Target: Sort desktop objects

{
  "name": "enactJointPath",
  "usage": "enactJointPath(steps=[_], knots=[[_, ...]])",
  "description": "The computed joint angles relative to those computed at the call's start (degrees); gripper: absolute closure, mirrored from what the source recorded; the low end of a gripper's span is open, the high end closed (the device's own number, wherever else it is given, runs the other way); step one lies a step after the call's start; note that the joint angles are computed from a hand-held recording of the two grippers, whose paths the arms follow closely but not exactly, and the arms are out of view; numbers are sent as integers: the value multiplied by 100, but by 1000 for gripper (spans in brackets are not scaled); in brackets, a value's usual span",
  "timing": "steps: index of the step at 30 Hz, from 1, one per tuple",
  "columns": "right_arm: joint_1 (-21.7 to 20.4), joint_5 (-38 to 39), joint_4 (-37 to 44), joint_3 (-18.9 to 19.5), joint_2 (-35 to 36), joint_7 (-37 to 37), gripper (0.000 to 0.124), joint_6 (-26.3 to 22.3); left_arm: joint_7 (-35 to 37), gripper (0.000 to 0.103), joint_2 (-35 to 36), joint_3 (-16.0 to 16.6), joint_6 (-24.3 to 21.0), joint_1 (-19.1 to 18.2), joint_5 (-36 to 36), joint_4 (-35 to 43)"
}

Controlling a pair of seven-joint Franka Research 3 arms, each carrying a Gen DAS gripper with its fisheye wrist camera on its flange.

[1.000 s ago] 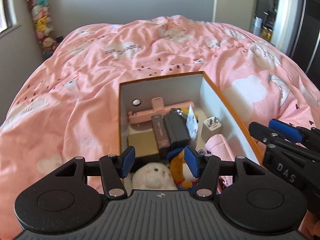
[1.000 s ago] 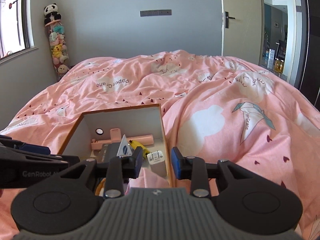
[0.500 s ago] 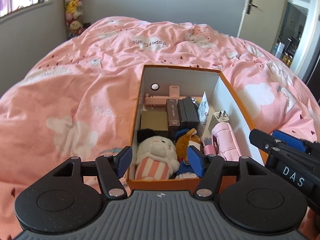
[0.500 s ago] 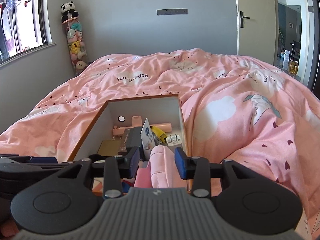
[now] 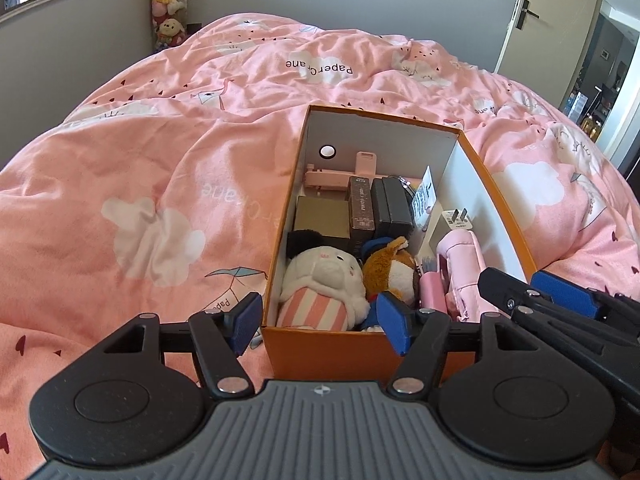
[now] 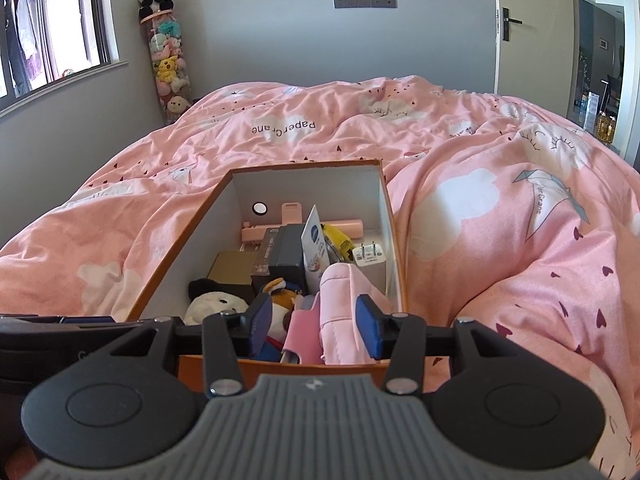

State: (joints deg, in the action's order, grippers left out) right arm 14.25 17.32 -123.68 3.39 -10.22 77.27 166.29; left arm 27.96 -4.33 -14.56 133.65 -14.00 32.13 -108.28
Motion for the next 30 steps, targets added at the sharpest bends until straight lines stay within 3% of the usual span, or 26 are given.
enactJointPath(steps=[30], knots=[[35, 196, 164, -41, 102, -218, 75, -367, 95, 28, 71, 11, -322, -45, -19, 119]])
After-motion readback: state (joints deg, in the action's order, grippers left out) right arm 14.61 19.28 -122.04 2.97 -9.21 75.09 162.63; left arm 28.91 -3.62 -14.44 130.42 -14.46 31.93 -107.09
